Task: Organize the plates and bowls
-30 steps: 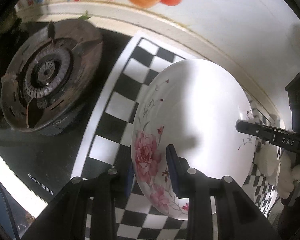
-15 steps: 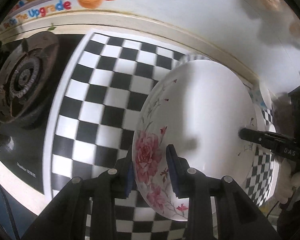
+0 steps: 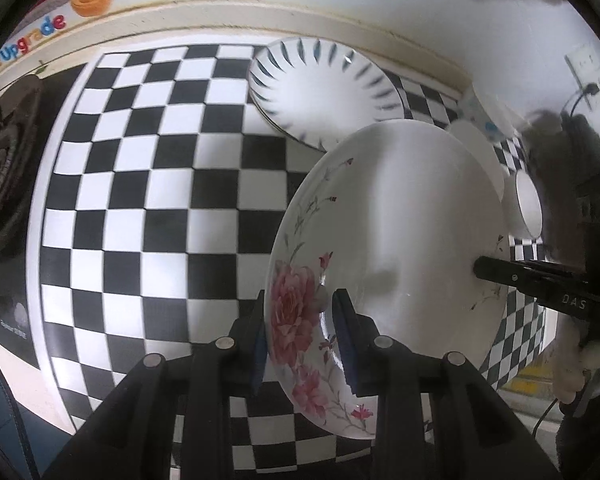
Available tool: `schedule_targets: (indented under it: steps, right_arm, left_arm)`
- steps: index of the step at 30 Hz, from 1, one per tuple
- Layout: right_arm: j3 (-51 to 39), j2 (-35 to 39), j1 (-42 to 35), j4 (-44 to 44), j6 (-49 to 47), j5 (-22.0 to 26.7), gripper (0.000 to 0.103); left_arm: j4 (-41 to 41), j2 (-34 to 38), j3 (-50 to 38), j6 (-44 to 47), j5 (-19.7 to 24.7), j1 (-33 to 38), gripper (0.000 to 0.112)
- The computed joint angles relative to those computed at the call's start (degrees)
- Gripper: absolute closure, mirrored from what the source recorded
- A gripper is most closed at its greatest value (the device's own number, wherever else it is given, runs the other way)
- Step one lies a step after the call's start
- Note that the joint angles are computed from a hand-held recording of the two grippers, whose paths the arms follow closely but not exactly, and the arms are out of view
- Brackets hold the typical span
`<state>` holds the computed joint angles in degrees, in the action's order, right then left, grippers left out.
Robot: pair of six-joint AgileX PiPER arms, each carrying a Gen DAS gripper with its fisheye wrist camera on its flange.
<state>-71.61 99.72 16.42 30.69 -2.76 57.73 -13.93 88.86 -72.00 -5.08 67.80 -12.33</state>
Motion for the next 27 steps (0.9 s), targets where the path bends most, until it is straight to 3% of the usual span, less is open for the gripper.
schedule_targets:
  steps: [19, 27]
  right_arm:
    - [13.51, -4.1, -3.63, 1.72, -5.36, -1.33, 0.089]
    - [14.19, -2.63, -2.46, 1.34, -5.75, -1.16, 0.089]
  left_arm:
    - [2.67, 0.51, 6.73, -5.76, -1.71, -9.37, 0.085]
    - [6.21, 3.02, 4.63, -8.99, 0.54, -13.0, 0.085]
